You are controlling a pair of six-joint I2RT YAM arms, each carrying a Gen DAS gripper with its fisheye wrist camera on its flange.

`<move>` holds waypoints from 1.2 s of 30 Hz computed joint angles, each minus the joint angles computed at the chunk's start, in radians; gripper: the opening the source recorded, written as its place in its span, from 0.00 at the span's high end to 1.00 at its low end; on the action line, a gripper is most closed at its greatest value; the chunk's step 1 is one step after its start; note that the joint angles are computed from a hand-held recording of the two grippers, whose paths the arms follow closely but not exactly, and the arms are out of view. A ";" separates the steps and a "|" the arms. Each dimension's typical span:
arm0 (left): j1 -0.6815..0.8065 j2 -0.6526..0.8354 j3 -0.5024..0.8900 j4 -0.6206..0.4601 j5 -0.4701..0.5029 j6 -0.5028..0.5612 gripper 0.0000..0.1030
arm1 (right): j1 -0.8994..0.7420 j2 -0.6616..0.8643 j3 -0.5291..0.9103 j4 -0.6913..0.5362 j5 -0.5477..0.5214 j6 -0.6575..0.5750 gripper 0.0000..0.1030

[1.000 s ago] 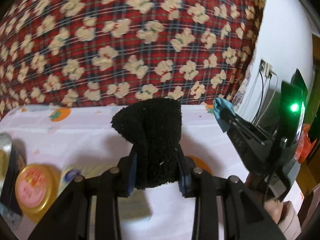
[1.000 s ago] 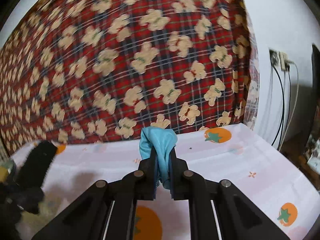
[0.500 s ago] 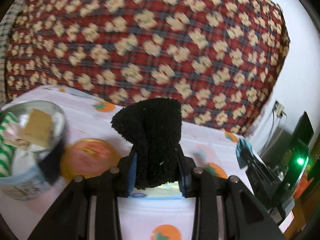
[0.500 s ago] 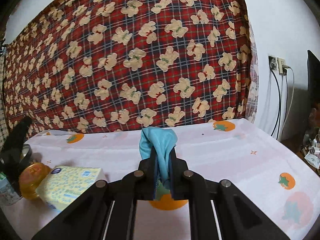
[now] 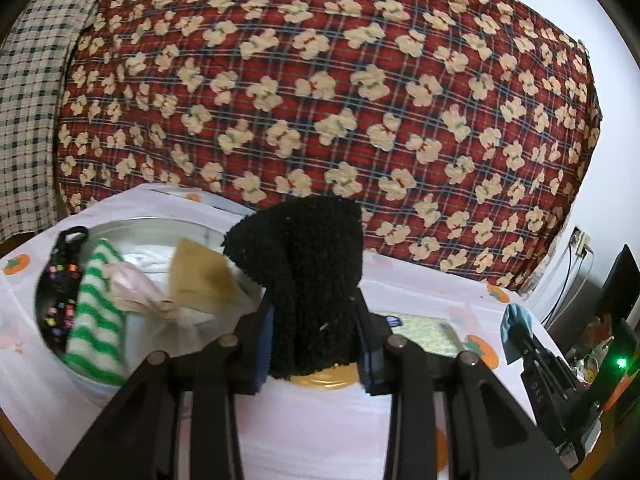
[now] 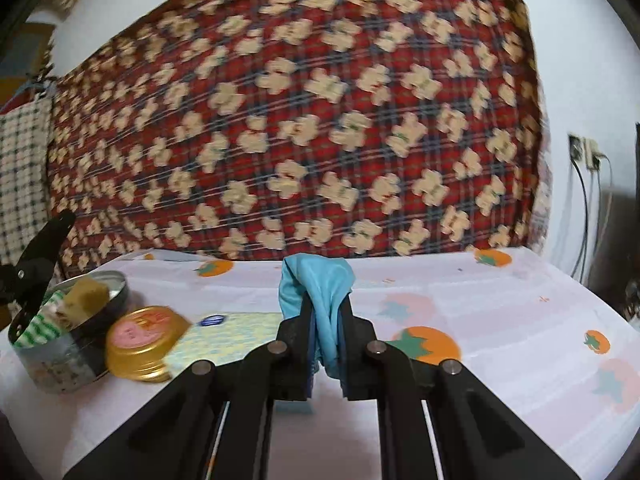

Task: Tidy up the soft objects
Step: 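Lift and carry the blue cloth and black plush over the metal tin with both tools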

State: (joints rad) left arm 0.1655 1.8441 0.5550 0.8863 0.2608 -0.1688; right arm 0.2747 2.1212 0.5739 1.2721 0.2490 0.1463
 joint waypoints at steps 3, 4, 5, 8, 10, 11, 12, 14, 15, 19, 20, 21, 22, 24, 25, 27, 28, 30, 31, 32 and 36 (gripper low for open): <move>0.057 -0.011 -0.013 0.001 0.047 0.015 0.68 | 0.044 0.004 0.008 0.002 0.019 -0.016 0.90; 0.071 -0.013 -0.015 0.001 0.060 0.014 0.68 | 0.056 0.005 0.011 0.000 0.022 -0.020 0.90; 0.093 -0.013 -0.016 0.003 0.082 0.013 0.68 | 0.063 0.005 0.013 -0.003 0.026 -0.021 0.90; 0.129 -0.012 -0.015 0.002 0.105 0.024 0.68 | 0.078 0.007 0.024 -0.015 0.029 -0.010 0.90; 0.150 -0.006 -0.014 0.007 0.113 0.035 0.68 | 0.088 0.009 0.037 -0.033 0.031 -0.007 0.90; 0.162 0.000 -0.012 0.008 0.119 0.038 0.68 | 0.093 0.009 0.041 -0.036 0.032 -0.007 0.90; 0.176 0.008 -0.008 0.008 0.125 0.042 0.68 | 0.101 0.012 0.044 -0.036 0.035 -0.006 0.90; 0.192 0.018 -0.003 0.007 0.130 0.050 0.68 | 0.121 0.015 0.059 -0.051 0.037 0.000 0.90; 0.201 0.025 0.000 0.006 0.130 0.057 0.68 | 0.130 0.017 0.068 -0.059 0.036 0.003 0.90; 0.226 0.050 0.009 0.015 0.117 0.080 0.68 | 0.172 0.026 0.105 -0.090 0.034 0.016 0.90; 0.230 0.054 0.012 0.013 0.114 0.086 0.68 | 0.183 0.028 0.116 -0.098 0.034 0.018 0.90; 0.235 0.059 0.015 0.013 0.111 0.092 0.68 | 0.192 0.030 0.124 -0.104 0.035 0.021 0.90; 0.241 0.064 0.018 0.014 0.112 0.097 0.68 | 0.203 0.032 0.135 -0.113 0.032 0.027 0.90; 0.250 0.070 0.024 0.009 0.116 0.104 0.68 | 0.219 0.032 0.152 -0.130 0.028 0.038 0.90; 0.253 0.072 0.029 0.003 0.114 0.108 0.68 | 0.229 0.033 0.163 -0.142 0.025 0.042 0.90; 0.257 0.077 0.038 -0.005 0.101 0.117 0.68 | 0.246 0.034 0.177 -0.154 0.026 0.043 0.90; 0.258 0.078 0.042 -0.009 0.098 0.120 0.68 | 0.259 0.036 0.188 -0.161 0.027 0.042 0.90; 0.266 0.082 0.050 -0.018 0.101 0.125 0.68 | 0.276 0.037 0.204 -0.174 0.028 0.040 0.90; 0.271 0.083 0.053 -0.020 0.104 0.127 0.68 | 0.284 0.037 0.211 -0.179 0.028 0.040 0.90; 0.274 0.084 0.055 -0.022 0.104 0.130 0.68 | 0.294 0.037 0.220 -0.184 0.029 0.042 0.90; 0.289 0.088 0.065 -0.028 0.096 0.141 0.68 | 0.329 0.037 0.254 -0.211 0.030 0.034 0.90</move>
State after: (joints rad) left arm 0.4545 1.9320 0.6200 0.8585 0.3570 -0.0275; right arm 0.6038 2.1579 0.8275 1.0613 0.2787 0.1801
